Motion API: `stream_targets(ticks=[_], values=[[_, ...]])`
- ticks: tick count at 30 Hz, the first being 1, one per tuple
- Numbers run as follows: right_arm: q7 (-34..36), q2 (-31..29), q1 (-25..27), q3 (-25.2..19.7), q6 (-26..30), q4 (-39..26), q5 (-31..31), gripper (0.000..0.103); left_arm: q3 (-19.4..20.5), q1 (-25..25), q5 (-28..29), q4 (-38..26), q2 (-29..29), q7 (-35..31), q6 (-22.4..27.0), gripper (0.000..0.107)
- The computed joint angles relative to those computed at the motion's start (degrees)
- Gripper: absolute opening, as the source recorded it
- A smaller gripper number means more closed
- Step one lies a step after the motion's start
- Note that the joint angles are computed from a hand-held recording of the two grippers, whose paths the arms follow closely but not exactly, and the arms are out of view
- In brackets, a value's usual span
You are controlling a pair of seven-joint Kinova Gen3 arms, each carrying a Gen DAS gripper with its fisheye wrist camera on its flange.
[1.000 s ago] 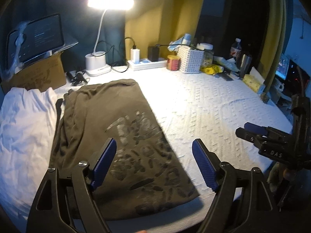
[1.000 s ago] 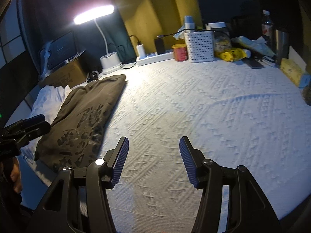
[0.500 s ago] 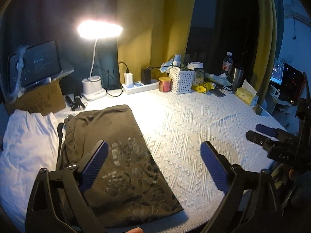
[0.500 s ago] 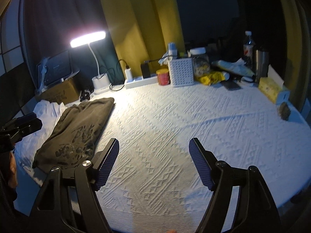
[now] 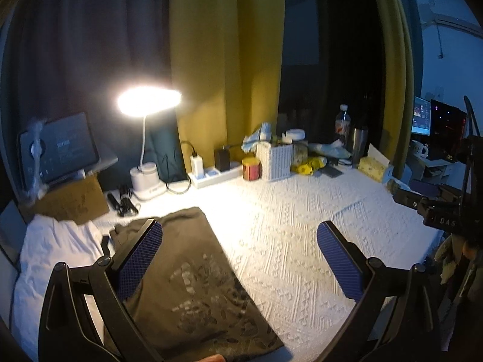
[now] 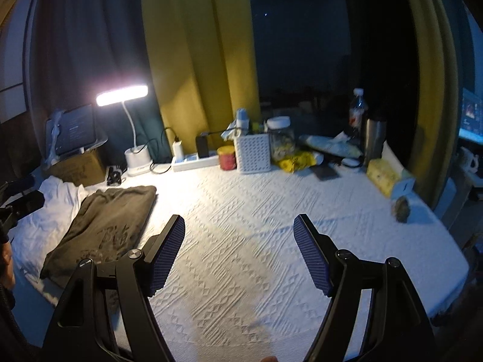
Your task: Fold small clothes
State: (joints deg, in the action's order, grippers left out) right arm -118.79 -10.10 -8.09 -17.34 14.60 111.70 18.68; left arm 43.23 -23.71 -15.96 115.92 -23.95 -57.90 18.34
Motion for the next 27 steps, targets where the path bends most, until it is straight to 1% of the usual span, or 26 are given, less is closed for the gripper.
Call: stream_targets(ticks=[2, 4, 6, 9, 12, 18, 27], values=[[-0.93, -0.74, 1.07, -0.78, 0.22, -0.29, 0.84, 0.077, -1.14, 0.7, 0.17, 0.02, -0.65, -0.38, -0.79, 0.101], [-3.16, -1.54, 3.38, -2.89, 0.6, -0.77, 2.72, 0.077, -1.98, 1.1, 0.57, -0.02, -1.4, -0.75, -1.26, 0.101], [-3.9, -2.22, 4.08, -3.33, 0.72, -1.13, 3.25, 0.077, -2.57, 1.05, 0.97, -0.02, -2.4, -1.26, -2.04, 0.101], [-4.42, -3.49, 5.29, -4.08, 0.28, -1.43, 3.77, 0.077, -2.96, 0.37, 1.86, 0.0, -3.88, -2.25, -2.98, 0.101], [-5.41, -4.54, 7.76, -6.22, 0.18, -1.89, 4.64, 0.077, -3.24, -0.43, 3.16, 0.07, -5.25, -3.29, -3.88, 0.101], [-5.13, -6.17, 10.05, -8.14, -0.07, -2.87, 4.27, 0.077, -3.59, -2.62, 6.1, 0.18, -7.75, -5.05, -5.21, 0.101], [-6.44, -9.44, 18.42, -15.5, -1.24, -4.11, 4.33, 0.077, -7.12, -1.82, 9.83, 0.07, -10.21, -7.15, -5.91, 0.101]])
